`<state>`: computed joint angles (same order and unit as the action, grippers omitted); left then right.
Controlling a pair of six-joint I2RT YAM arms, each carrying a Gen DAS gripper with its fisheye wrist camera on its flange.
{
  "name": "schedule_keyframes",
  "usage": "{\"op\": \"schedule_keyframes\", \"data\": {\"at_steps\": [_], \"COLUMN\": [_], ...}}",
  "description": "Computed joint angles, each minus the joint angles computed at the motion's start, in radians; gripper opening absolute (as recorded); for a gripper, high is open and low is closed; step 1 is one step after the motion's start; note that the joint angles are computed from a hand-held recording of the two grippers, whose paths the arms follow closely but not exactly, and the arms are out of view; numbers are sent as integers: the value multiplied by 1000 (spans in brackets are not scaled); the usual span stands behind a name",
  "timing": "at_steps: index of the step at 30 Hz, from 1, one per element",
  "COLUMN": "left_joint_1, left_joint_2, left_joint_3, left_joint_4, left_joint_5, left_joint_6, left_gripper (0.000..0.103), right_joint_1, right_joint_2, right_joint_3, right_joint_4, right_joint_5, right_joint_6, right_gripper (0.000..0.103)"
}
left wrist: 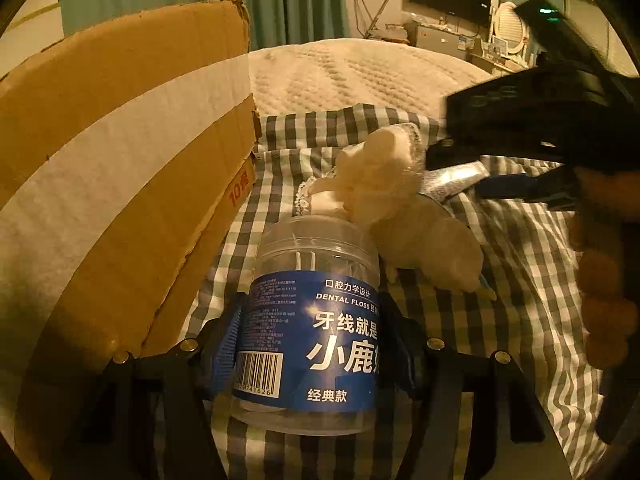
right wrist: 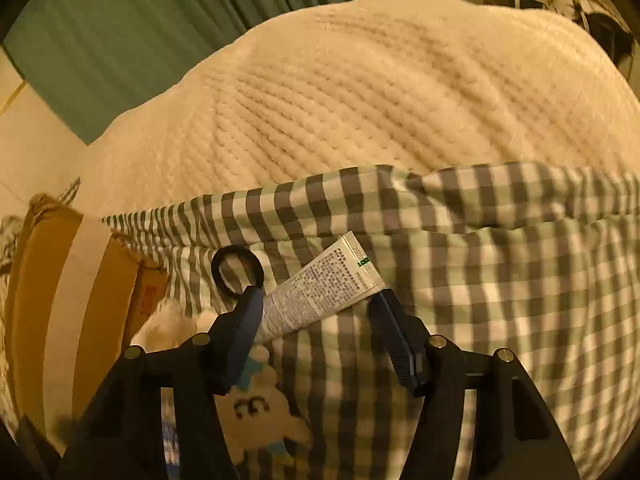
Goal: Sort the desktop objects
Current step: 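Grasp the dental floss jar with the left gripper while the right gripper grasps the toothpaste tube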
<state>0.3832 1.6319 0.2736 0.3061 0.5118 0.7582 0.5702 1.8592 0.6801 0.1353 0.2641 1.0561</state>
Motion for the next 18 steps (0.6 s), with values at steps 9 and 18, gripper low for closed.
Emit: {"op": "schedule_keyframes", "data": {"at_steps": [9,18], "left_joint_1": [105,223], "left_joint_2": [-148,-464], "left_joint_3": [-43,-31], "left_joint_4": [-157,-590], "left_joint_5": [69,180], "left_joint_6": [125,298], "left_gripper": [64,64], "right_joint_1": [34,226], "right_joint_2": [-4,-295], "right_joint_3": [-9,-84], "right_joint_4": [43,-209], "right_joint_5": [41,311], "right_joint_6": [-9,169], "right_gripper": [20,11]}}
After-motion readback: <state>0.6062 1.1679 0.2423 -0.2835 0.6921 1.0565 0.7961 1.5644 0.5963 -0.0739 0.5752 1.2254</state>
